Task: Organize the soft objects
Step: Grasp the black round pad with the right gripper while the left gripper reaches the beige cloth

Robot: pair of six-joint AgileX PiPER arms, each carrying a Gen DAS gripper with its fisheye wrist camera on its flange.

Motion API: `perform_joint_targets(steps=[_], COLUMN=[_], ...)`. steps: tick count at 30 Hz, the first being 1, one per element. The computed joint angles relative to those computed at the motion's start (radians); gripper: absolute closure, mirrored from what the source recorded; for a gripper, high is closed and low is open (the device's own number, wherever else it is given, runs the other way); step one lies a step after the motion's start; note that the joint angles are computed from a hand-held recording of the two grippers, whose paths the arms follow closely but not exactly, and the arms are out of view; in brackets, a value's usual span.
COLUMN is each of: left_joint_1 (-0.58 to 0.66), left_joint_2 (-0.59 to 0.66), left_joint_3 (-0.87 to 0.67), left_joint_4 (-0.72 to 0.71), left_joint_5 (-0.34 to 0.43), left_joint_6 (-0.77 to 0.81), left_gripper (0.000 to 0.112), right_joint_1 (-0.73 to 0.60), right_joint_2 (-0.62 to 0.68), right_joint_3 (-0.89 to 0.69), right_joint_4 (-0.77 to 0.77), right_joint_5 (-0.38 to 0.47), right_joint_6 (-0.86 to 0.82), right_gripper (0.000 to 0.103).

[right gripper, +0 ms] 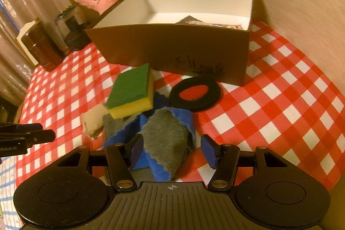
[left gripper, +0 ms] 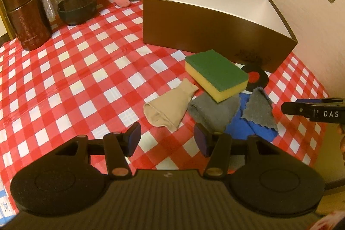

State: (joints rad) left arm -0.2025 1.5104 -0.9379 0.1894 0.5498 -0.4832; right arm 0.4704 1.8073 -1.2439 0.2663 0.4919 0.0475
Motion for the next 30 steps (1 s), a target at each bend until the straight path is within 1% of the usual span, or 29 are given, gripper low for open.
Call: perform_joint_targets(steps=[3,6,8,13,19,22,27,28,29,30], left_joint_1=[0.0,0.005,0.005,0.025,0.045,0.051,0.067,0.07,0.074,0.077], left_joint_2=[0.035,0.075,0.103,0.17,0.238,0.267,0.297,0.302,0.306,0.309], left_joint_3=[-0.009,-0.018,-0.029,-0.061,-0.109,-0.132,-0.153,-0.155,-0.156,-0.157], left_joint_4=[0.021,0.024,0.039,0.012,-0.025,-0.035,-0.071,-0.076,-0.081,-0.087], left_joint_5=[-0.024,-0.051,-0.065,-0.106,-0.127,-0.128,-0.129,-0.129,-0.13,-0.13], left_joint_6=[-0.005,0.025,0.035,0.092,0.143,0.159,0.193,0.198,0.202,0.206], left_gripper=[0.061,0.057,0.057,0.056,0.056,0.056,0.056,0.056,0.056,0.056], right_joint_1=[-0.009,-0.024,-0.034,-0.057,-0.066,-0.058,-0.033,-0.03,-0.026,-0.021], right_joint_2=[0.017,0.041,0.057,0.104,0.177,0.226,0.312,0.325,0.34,0.352], right_joint_3=[-0.01,-0.024,-0.033,-0.065,-0.117,-0.164,-0.266,-0.283,-0.3,-0.317], right_joint_4=[-0.036,-0.069,-0.088,-0.132,-0.106,-0.119,-0.197,-0.206,-0.21,-0.228], right_joint_5=[-0.006,-0.012,-0.02,-0.044,-0.099,-0.107,-0.081,-0.075,-0.069,-0.06], right_joint_6=[0.037,0.073,0.094,0.148,0.125,0.137,0.21,0.22,0.223,0.243], right_gripper=[0.044,0.044,0.044,0.044,0.044,0.044,0.044,0.041,0.032,0.026])
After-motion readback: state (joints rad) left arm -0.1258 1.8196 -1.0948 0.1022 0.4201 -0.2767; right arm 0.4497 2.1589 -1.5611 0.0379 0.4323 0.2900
